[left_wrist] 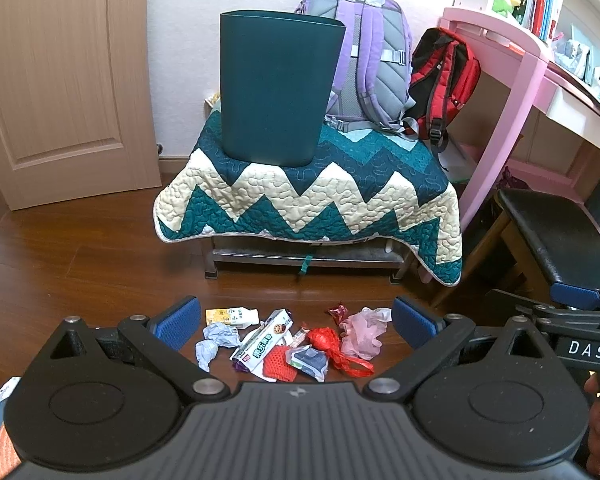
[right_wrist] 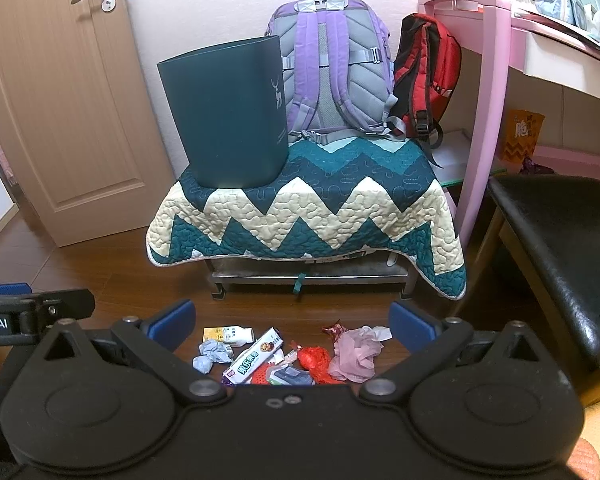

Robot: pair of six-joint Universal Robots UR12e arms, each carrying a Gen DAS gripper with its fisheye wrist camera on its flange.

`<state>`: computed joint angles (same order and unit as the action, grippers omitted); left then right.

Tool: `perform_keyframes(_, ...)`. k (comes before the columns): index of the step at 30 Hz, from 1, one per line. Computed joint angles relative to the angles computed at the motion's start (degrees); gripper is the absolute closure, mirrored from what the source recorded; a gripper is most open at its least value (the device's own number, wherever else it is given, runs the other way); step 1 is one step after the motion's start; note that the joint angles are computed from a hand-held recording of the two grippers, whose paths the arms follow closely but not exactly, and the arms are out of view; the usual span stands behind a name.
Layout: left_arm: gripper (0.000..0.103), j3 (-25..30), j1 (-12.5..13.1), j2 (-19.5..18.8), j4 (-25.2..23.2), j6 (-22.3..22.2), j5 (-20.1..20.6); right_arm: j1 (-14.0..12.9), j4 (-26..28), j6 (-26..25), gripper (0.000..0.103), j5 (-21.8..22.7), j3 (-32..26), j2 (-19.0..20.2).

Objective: Collect trash

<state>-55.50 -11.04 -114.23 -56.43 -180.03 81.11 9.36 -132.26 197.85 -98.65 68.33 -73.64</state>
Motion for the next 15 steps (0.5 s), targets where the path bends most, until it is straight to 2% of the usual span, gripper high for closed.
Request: perform_keyframes(15, 0.001, -1.2, 0.3, 0.6, 1.8, -0.1, -0.9, 0.1, 0.0, 0.0, 0.000, -0.2, -0.2, 0.1)
